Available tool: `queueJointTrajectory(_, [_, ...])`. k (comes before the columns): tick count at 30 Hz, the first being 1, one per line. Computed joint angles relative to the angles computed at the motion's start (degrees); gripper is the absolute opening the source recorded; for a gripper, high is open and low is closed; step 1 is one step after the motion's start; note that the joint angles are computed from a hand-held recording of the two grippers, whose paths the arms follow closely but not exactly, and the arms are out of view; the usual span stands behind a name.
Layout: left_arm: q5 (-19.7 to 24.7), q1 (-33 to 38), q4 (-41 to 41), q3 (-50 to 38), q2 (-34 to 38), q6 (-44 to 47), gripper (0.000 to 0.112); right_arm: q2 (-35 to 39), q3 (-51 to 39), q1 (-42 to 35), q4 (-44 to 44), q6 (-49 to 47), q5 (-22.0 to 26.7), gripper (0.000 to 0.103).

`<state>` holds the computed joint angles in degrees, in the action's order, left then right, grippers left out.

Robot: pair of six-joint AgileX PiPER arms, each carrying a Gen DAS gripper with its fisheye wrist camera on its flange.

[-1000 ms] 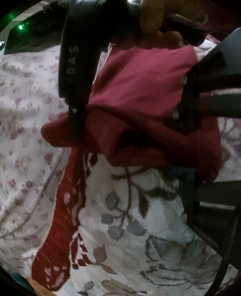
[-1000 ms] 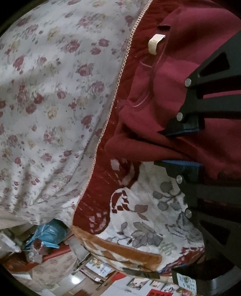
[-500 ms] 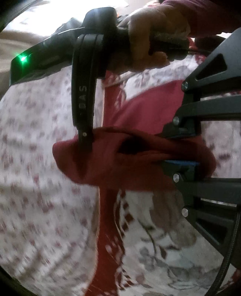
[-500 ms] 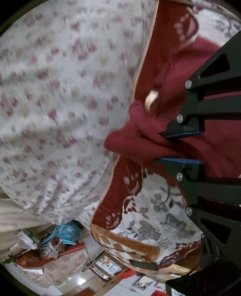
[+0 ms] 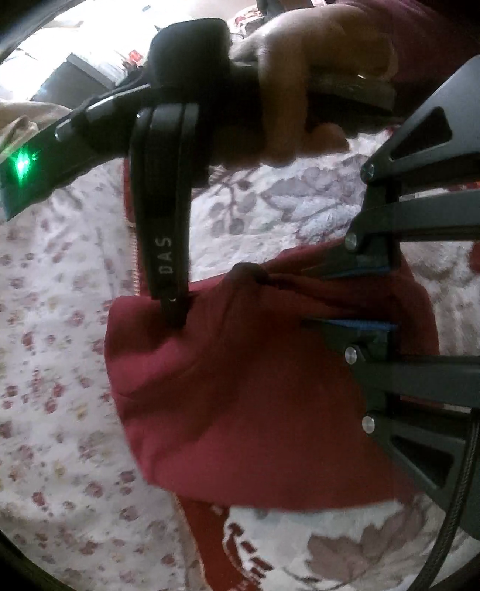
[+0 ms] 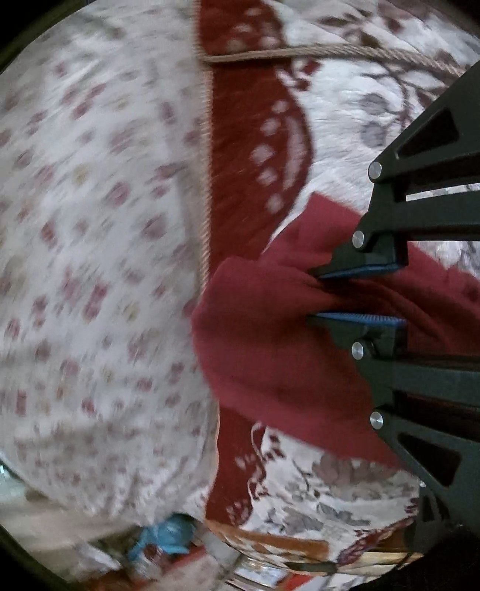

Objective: Fold small clothes

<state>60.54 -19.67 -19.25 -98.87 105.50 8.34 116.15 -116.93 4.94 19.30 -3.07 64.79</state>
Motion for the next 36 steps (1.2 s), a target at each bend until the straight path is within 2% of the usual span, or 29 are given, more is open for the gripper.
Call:
queueJointTrajectory(5, [-2.1,-0.1,-0.1,3.0,-2.0,2.0,0.017,-2.4,8.3,-2.0,4.3,-0.6,-5.6,0.018])
queueJointTrajectory(7, [-0.6,1.6,-3.1,4.2,-3.5,4.8,0.025,-3.9,10.5,-2.4,6.1,-1.2,-6.7,0.022])
queueJointTrajectory(9, [2.6,5.5,-7.4,6.4,-6.5,9.8,0.050,-6.8,13.8,-3.0,9.1,-1.6,-7.3,0.033])
queueJointTrajectory(10, [2.6,6.2,-7.5,7.6,-8.0,10.4,0.053,-8.5,15.9,-3.4,11.3,-2.8,-7.5,0.039])
queueJointTrajectory(12, [1.7,9.6,-7.4,10.9,-12.3,13.1,0.056,-13.3,21.8,-3.6,13.4,-4.7,-9.0,0.063])
queueJointTrajectory(14, [0.2,12.0,-5.6,12.2,-14.2,13.8,0.057,-17.9,27.8,-2.9,13.9,-5.5,-11.0,0.072])
queueJointTrajectory(19, [-6.8,14.3,2.1,15.5,-15.0,7.5,0.058,-20.3,33.3,0.8,14.9,-5.1,-13.0,0.073])
queueJointTrajectory(20, [-7.6,14.9,1.5,16.2,-14.6,6.9,0.058,-20.1,33.6,1.9,13.6,-4.2,-13.5,0.070])
queueJointTrajectory(22, [-6.9,16.4,-0.2,16.2,-13.7,7.9,0.058,-19.5,33.4,5.6,5.6,-0.2,-15.4,0.031])
queueJointTrajectory(23, [-6.5,16.4,0.3,16.3,-13.2,7.4,0.058,-19.7,33.7,6.1,3.6,0.5,-15.6,0.019])
queueJointTrajectory(26, [-8.0,15.8,1.1,17.1,-13.1,8.2,0.061,-23.8,36.8,6.4,0.8,-0.2,-16.3,0.007])
queueJointTrajectory(28, [-9.5,14.9,2.2,17.1,-12.4,7.4,0.063,-26.5,38.9,5.5,-0.2,-0.8,-16.3,0.007])
queueJointTrajectory(31, [-10.3,13.4,4.3,16.3,-10.6,5.4,0.063,-24.4,39.0,4.4,1.1,-1.8,-14.8,0.008])
queueJointTrajectory(32, [-10.4,13.1,4.6,16.0,-10.0,5.0,0.063,-23.8,38.7,4.3,2.2,-2.6,-14.3,0.009])
queueJointTrajectory(34, [-11.3,13.0,4.9,16.6,-10.1,4.8,0.063,-25.0,38.8,1.7,9.7,-8.0,-13.5,0.012])
queueJointTrajectory(35, [-11.9,12.7,5.5,17.0,-10.2,4.9,0.064,-25.4,38.9,0.1,12.6,-10.0,-12.9,0.027])
queueJointTrajectory(36, [-12.4,12.5,5.9,17.2,-10.2,4.9,0.066,-26.0,38.6,-1.8,15.4,-11.0,-12.6,0.054])
